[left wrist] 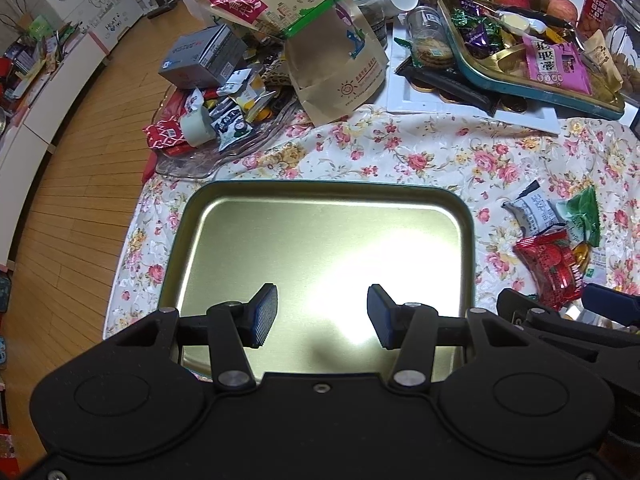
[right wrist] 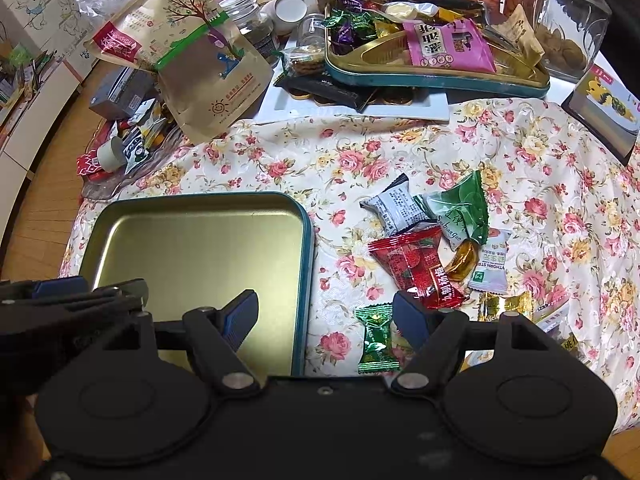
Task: Organize snacks
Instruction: 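Grasp the grey snack packet with the left tool while the right tool approaches the walnut packet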
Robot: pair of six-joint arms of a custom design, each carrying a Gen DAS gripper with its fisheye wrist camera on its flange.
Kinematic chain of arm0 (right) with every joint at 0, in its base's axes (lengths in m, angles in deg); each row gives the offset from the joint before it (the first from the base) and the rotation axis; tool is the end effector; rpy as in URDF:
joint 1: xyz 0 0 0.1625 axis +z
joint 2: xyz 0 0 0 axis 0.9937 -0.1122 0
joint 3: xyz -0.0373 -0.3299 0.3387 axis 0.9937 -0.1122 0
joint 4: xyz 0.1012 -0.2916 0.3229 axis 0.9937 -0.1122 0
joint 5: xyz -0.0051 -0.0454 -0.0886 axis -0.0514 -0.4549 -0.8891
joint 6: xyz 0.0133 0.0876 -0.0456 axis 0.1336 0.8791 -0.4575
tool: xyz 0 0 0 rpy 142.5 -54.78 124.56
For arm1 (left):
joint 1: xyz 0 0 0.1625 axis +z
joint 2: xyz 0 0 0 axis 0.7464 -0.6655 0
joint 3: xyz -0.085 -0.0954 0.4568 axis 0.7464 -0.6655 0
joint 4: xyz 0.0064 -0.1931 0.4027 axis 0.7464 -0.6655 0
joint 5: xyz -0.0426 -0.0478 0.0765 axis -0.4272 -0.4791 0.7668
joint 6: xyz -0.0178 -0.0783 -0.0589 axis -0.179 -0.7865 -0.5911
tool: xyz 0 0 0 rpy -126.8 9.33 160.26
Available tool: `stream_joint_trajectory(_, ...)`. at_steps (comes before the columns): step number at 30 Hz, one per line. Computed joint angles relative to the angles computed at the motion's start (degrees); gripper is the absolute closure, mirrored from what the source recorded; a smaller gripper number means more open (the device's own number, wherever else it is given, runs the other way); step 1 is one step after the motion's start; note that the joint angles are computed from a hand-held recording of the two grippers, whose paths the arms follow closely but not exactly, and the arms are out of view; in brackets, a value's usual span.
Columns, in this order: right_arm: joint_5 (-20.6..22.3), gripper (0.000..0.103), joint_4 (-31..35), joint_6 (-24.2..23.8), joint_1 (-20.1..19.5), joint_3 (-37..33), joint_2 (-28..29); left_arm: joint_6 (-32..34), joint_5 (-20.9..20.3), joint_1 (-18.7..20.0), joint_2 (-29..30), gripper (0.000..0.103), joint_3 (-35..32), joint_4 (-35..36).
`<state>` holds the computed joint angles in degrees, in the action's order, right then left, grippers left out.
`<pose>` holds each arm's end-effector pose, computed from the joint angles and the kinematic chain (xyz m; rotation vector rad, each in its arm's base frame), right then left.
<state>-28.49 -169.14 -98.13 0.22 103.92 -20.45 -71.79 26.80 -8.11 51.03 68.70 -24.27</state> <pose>0.0154 -0.6774 0.3127 0.4168 -2.5341 0.3036 -0.4305 -0.6373 -0.0869 -0.1175 2.0726 -0.4765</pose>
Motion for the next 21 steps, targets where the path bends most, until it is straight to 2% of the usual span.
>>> stream_joint_trajectory(5, 0.23, 0.025, 0.06, 1.51, -1.31, -1.67, -0.37, 2.42, -0.98, 0.08, 0.12, 0.046, -0.03, -4.37)
stream_joint_trajectory(11, 0.35, 0.025, 0.28, 5.56, -4.10, -5.40, -0.73, 5.81, -1.92, 0.07, 1.34, 0.047, -1.36, -8.78)
stream_joint_trajectory(21, -1.01, 0.025, 4.22, 10.71, -9.39, -11.01, -1.11, 17.52, -8.01, 0.11, 5.53, 0.047, -4.69, -16.96)
